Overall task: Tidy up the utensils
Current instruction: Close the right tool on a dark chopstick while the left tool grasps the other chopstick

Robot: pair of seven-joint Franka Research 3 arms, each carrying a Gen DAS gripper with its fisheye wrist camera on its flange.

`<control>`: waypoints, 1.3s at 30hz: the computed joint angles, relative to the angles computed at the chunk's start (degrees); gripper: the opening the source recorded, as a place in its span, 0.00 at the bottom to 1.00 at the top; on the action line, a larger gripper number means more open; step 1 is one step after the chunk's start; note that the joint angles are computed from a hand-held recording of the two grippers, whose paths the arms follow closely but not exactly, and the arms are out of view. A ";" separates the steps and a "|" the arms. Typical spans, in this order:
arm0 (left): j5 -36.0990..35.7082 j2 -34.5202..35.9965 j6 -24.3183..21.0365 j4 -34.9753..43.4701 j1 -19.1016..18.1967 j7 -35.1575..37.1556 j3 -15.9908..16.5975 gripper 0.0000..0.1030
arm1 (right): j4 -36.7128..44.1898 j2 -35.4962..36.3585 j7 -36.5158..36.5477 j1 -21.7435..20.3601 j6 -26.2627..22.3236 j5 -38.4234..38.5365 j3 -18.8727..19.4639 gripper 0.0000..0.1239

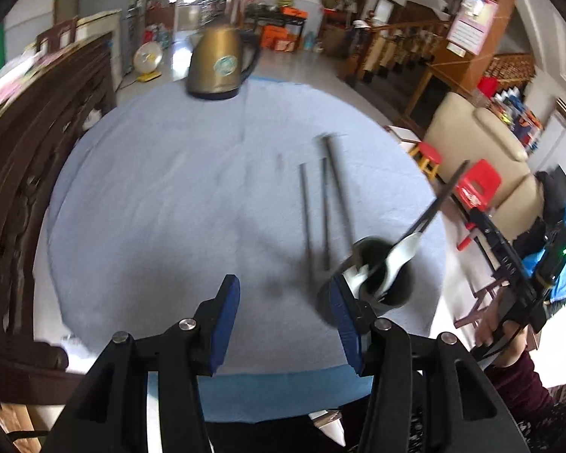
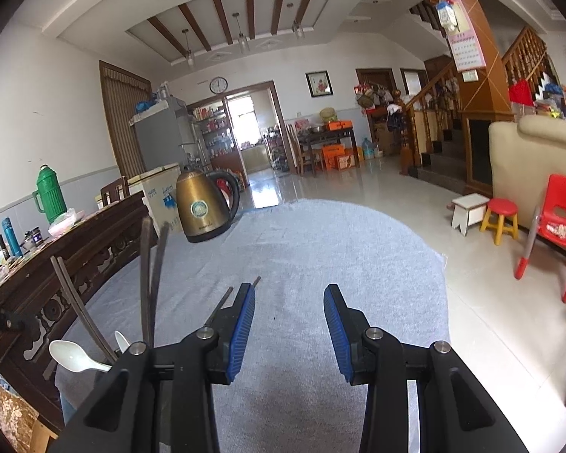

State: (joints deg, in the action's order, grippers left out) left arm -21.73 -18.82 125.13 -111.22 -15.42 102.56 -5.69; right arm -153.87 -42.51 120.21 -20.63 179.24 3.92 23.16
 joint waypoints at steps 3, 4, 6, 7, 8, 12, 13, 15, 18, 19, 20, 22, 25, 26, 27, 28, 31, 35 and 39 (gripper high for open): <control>2.05 -1.24 1.42 -3.49 1.66 -3.06 0.13 0.49 | 0.23 1.41 -0.10 1.79 -1.38 0.53 -1.63 0.34; 2.49 -1.21 1.26 -3.84 2.00 -4.24 0.19 0.49 | 0.36 1.95 -0.08 2.52 -1.93 0.71 -2.34 0.34; 2.68 -1.04 0.99 -4.61 2.46 -5.61 0.66 0.49 | 0.44 2.84 0.05 3.76 -2.59 0.95 -3.54 0.34; 2.78 -0.95 1.07 -5.25 2.70 -6.21 0.79 0.49 | 0.50 3.20 0.15 4.24 -3.02 1.00 -4.04 0.34; 2.93 -0.87 1.06 -5.62 2.83 -6.42 0.88 0.49 | 0.58 3.55 0.24 4.51 -3.24 0.92 -4.39 0.34; 3.86 0.61 1.39 -5.89 3.23 -7.19 0.70 0.49 | 1.97 6.04 -0.47 7.35 -5.33 0.87 -7.19 0.34; 4.08 1.06 1.44 -5.63 3.37 -7.24 0.68 0.49 | 2.57 7.08 -1.03 8.61 -5.94 1.02 -8.45 0.34; 4.80 2.92 1.80 -4.35 3.64 -7.44 0.35 0.49 | 4.12 9.79 -2.98 12.11 -6.79 1.87 -11.95 0.34; 6.13 5.41 1.96 -2.34 4.18 -6.98 -0.18 0.49 | 7.74 15.03 -7.37 17.66 -8.54 4.23 -17.73 0.34; 6.91 6.45 2.28 -1.64 4.39 -6.89 -0.52 0.49 | 9.04 16.77 -9.24 19.82 -8.73 5.67 -19.91 0.34; 7.28 7.23 2.51 -1.12 4.57 -6.63 -0.70 0.49 | 10.72 18.71 -11.85 22.54 -9.31 7.71 -22.63 0.34; 8.13 9.00 2.65 0.19 4.93 -6.30 -1.15 0.49 | 15.06 23.16 -17.09 26.76 -10.86 12.49 -27.01 0.34; 9.67 12.25 2.72 2.79 5.47 -6.18 -1.96 0.49 | 24.13 30.69 -25.00 30.36 -17.59 21.37 -31.34 0.34; 10.22 13.05 2.85 3.50 5.65 -6.22 -2.26 0.49 | 27.49 33.50 -27.10 30.63 -19.76 24.12 -31.92 0.34; 10.93 14.07 3.30 4.12 5.82 -6.29 -2.57 0.49 | 30.11 35.69 -28.35 30.33 -21.29 25.87 -31.89 0.34; 11.97 15.06 3.60 4.91 5.91 -6.49 -2.97 0.49 | 33.78 38.76 -29.28 29.81 -23.25 27.08 -31.69 0.34; 14.01 16.96 4.91 6.25 6.11 -6.36 -3.81 0.49 | 43.44 46.53 -27.39 27.47 -28.12 25.81 -30.01 0.34; 15.70 18.84 6.40 7.86 6.38 -5.74 -4.42 0.49 | 56.31 55.70 -20.90 25.02 -36.24 20.90 -28.20 0.30; 15.94 20.78 6.88 9.88 6.70 -4.28 -4.77 0.46 | 68.92 63.60 -14.24 24.88 -46.28 12.48 -27.61 0.22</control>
State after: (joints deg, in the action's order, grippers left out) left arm -5.79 1.97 132.01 -101.34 -8.72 98.28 -10.46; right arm -84.94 21.09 105.97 4.25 132.95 16.40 -4.45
